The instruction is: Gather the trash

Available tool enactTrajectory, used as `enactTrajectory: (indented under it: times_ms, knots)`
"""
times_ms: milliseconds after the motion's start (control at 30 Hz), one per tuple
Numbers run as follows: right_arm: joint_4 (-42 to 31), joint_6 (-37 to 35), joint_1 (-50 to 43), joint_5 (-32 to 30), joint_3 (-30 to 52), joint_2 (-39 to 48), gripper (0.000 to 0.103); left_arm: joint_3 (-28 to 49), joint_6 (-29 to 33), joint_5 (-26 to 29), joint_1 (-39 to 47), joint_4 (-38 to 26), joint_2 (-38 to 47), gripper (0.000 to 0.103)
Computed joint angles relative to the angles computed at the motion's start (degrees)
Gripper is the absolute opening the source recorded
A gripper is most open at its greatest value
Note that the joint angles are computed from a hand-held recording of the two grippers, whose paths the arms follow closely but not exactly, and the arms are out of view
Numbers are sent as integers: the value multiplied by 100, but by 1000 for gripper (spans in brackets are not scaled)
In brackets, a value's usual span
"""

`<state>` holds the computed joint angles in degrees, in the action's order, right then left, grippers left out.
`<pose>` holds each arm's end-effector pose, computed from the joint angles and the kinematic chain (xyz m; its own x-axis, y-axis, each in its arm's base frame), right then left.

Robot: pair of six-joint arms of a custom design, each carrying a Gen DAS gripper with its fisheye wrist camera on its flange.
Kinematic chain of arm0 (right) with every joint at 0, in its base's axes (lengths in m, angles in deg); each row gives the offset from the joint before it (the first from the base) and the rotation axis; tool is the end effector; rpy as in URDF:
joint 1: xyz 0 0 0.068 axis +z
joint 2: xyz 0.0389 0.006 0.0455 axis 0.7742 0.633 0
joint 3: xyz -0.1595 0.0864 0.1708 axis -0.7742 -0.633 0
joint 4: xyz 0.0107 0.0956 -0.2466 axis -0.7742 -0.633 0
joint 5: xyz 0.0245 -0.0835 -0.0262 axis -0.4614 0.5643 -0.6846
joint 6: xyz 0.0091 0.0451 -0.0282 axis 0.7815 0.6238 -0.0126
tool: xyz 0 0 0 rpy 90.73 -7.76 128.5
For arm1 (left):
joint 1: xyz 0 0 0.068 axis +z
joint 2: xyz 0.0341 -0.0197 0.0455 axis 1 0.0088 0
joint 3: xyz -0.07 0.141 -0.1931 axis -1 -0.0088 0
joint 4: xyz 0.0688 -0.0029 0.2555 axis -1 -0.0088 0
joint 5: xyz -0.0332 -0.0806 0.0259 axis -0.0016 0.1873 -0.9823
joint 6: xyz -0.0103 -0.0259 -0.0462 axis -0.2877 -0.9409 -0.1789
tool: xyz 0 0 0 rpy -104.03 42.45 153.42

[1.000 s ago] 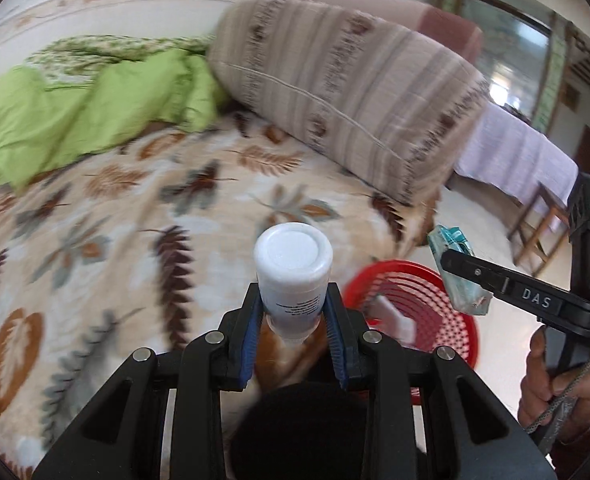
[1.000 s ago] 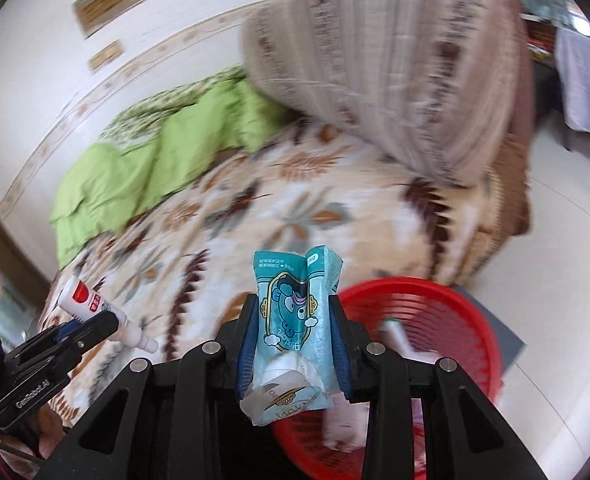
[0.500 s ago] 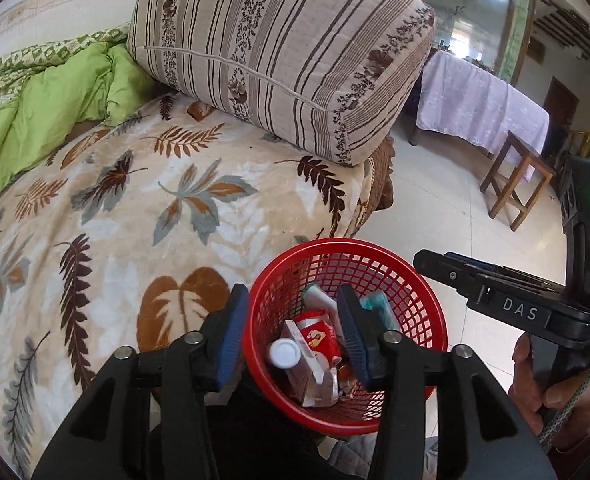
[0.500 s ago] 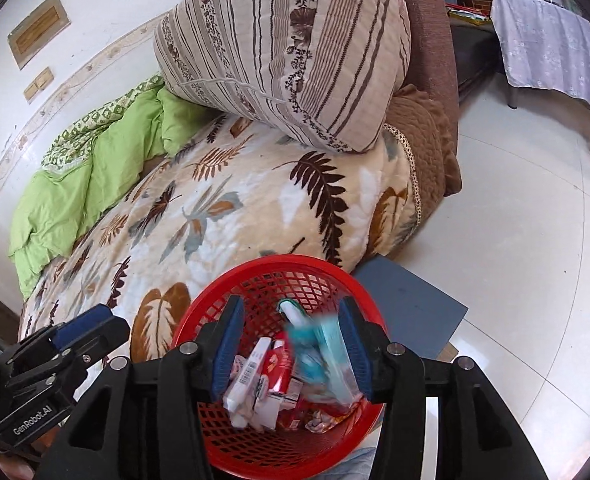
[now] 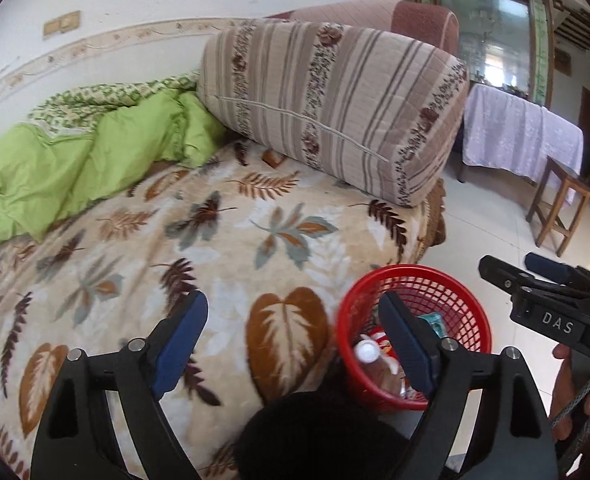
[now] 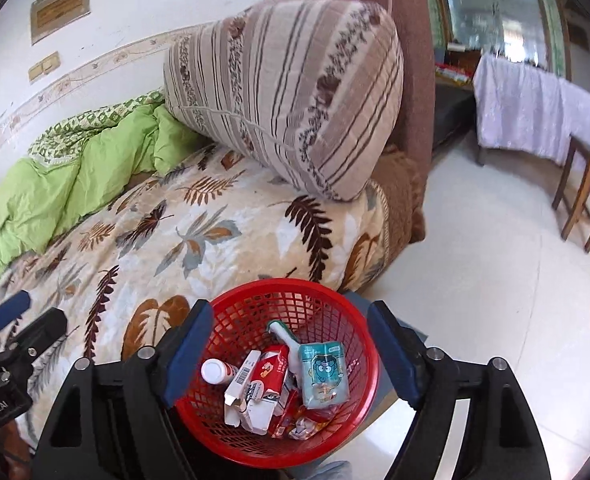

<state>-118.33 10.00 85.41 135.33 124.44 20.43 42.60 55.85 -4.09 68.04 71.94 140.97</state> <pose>0.2000 0.1071 0.2403 -0.4419 0.4286 -0.7880 0.5783 0.8077 0.1150 0.3202 -0.1345 0.2462 -0.4373 0.3965 -0.8072 0.6332 0.7731 0.0367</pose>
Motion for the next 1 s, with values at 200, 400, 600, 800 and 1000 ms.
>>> enactTrajectory:
  times_ms: [200,400,600,800,1000]
  knots:
    - [-1062,1009,949,954,938,1165,98,-642,168,42,520,274,-634,98]
    - [-1985,1886,1460,1289,1645,2076,102,-1030,337,25,827,433,-972,103]
    - [-2339,2118,1511,1347,1852,2250,102,-1142,317,-167,1058,562,-962,103]
    - [-2405,2254,1462,1236,1804,2205,102,-1087,246,-38,1248,629,-835,103]
    - [-2315,2236,1424,1172,1719,2141,102,-1227,217,-467,1096,828,-872,103]
